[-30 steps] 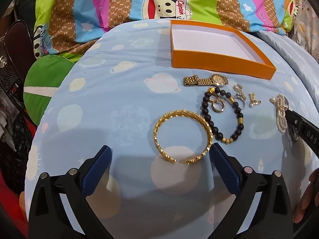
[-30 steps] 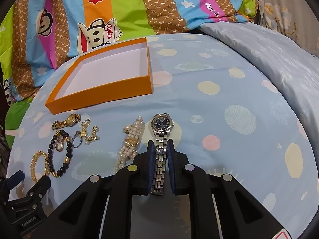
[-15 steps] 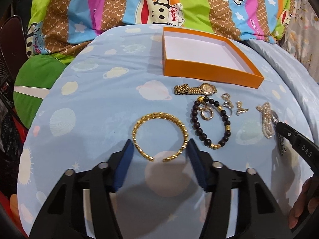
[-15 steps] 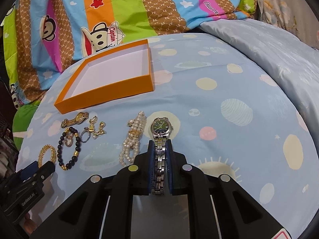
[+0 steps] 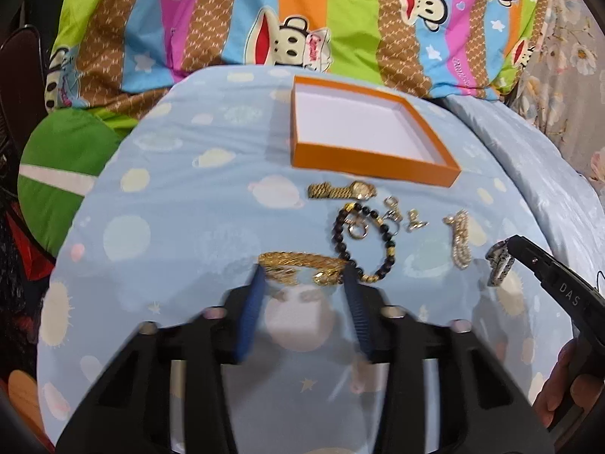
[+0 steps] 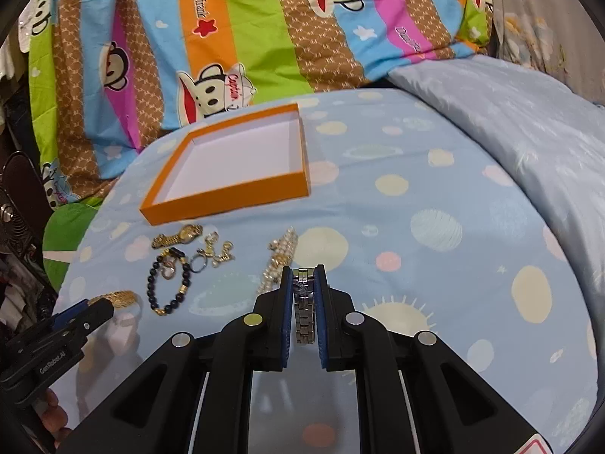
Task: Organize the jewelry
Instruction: 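Grasp the gold cuff bangle with the left tool and lift it while the right tool holds the silver watch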
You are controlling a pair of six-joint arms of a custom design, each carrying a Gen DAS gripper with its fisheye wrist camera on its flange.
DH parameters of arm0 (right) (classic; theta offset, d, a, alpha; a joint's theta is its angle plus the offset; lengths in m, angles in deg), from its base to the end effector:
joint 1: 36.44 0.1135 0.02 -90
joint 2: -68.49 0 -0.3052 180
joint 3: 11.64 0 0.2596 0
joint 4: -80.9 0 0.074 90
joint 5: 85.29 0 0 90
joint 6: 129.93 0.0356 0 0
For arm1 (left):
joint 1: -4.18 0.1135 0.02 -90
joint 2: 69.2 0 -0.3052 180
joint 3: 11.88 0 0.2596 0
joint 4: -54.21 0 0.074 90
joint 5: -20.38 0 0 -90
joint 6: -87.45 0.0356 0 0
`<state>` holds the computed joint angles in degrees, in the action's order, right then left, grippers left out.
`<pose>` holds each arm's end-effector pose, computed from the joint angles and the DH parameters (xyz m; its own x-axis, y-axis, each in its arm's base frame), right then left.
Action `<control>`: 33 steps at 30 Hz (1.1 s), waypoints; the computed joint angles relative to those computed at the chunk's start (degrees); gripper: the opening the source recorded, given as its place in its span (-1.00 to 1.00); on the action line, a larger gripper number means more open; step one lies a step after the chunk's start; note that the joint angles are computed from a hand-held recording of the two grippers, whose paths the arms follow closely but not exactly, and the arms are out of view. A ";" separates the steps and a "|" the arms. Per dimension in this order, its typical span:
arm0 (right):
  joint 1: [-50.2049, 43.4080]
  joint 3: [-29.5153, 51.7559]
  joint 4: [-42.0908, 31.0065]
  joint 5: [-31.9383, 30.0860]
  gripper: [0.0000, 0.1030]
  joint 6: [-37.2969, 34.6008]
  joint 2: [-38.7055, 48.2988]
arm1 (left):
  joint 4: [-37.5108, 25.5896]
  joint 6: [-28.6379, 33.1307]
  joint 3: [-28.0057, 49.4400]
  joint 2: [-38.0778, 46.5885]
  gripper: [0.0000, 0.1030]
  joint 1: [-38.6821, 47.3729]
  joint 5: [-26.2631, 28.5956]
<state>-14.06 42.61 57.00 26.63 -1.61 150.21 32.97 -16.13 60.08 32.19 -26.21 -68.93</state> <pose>0.2577 0.0917 0.2122 -0.6521 0.3536 -0.6706 0.3398 0.9271 0.1583 0.3240 -0.1905 0.2004 -0.7689 0.1787 -0.6139 0.3414 0.9266 -0.1579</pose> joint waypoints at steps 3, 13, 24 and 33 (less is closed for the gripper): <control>-0.08 1.04 -1.03 0.58 -0.81 -1.15 -0.86 | -3.03 0.59 2.79 0.98 -1.00 0.18 1.27; -0.99 0.50 -0.64 -2.38 -0.80 -0.46 0.65 | 2.29 2.23 -2.97 -0.65 0.50 -0.15 -3.25; -0.28 0.56 0.08 -2.86 -0.80 0.24 2.02 | 0.77 7.43 6.53 10.48 0.49 0.07 -6.10; -1.06 1.09 0.35 -3.55 -0.80 -0.18 3.08 | 0.32 7.23 9.24 12.98 0.09 -0.83 -7.12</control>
